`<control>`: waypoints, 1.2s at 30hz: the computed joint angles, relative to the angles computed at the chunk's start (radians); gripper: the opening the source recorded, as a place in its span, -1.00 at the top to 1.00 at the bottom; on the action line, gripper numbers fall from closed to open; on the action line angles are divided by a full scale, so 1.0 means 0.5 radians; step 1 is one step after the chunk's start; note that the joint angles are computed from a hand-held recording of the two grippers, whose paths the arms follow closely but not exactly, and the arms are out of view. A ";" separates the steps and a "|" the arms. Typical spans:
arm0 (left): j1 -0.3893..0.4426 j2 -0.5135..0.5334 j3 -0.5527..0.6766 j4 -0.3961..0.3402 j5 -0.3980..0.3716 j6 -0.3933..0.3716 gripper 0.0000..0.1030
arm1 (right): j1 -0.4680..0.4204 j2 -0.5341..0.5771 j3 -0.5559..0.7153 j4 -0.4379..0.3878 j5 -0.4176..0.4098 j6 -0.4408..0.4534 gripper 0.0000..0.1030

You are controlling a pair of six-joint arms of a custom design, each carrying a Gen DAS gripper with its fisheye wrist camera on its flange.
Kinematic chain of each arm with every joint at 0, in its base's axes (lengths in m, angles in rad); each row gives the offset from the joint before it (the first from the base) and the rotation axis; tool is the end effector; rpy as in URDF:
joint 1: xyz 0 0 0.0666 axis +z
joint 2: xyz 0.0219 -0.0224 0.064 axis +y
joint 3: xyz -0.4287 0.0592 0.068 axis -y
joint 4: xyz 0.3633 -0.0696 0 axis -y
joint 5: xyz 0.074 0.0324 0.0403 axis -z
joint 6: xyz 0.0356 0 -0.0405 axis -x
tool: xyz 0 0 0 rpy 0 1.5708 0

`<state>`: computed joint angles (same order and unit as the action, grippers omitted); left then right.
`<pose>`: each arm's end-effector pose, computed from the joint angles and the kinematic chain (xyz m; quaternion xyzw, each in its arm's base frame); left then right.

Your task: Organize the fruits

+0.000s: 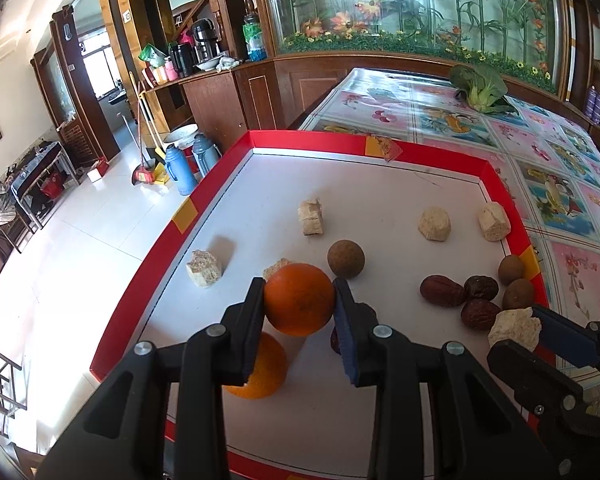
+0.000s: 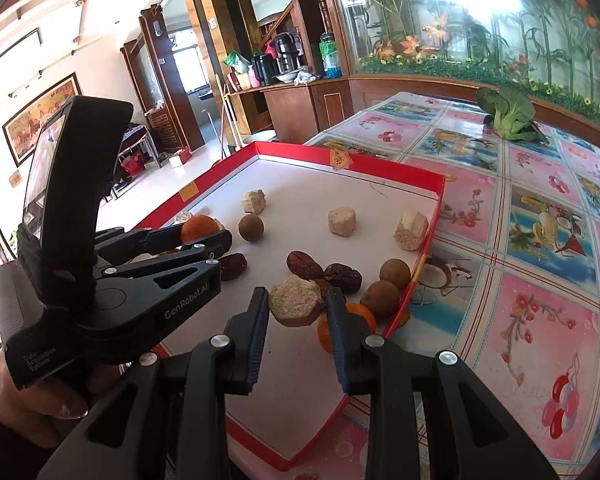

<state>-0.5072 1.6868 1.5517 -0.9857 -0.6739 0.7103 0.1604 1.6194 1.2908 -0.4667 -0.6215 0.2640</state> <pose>0.4854 -0.2448 0.4078 -0.1666 0.9078 0.1440 0.3570 0.5164 0.1041 0.3646 -0.2987 0.8373 0.2641 0.3742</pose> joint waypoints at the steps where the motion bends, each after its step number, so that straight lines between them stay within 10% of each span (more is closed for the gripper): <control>1: 0.001 0.000 0.000 0.001 0.003 -0.002 0.31 | 0.000 0.008 0.014 -0.005 -0.002 -0.002 0.45; 8: 0.024 0.018 0.044 -0.013 0.017 -0.034 0.31 | 0.002 0.145 0.206 -0.267 -0.119 -0.024 0.45; 24: 0.051 0.082 0.132 -0.090 -0.017 -0.057 0.29 | -0.006 0.144 0.202 -0.321 -0.241 0.024 0.38; 36: 0.029 0.060 0.126 -0.126 -0.078 0.009 -0.30 | -0.041 0.103 0.150 -0.182 -0.240 -0.026 0.21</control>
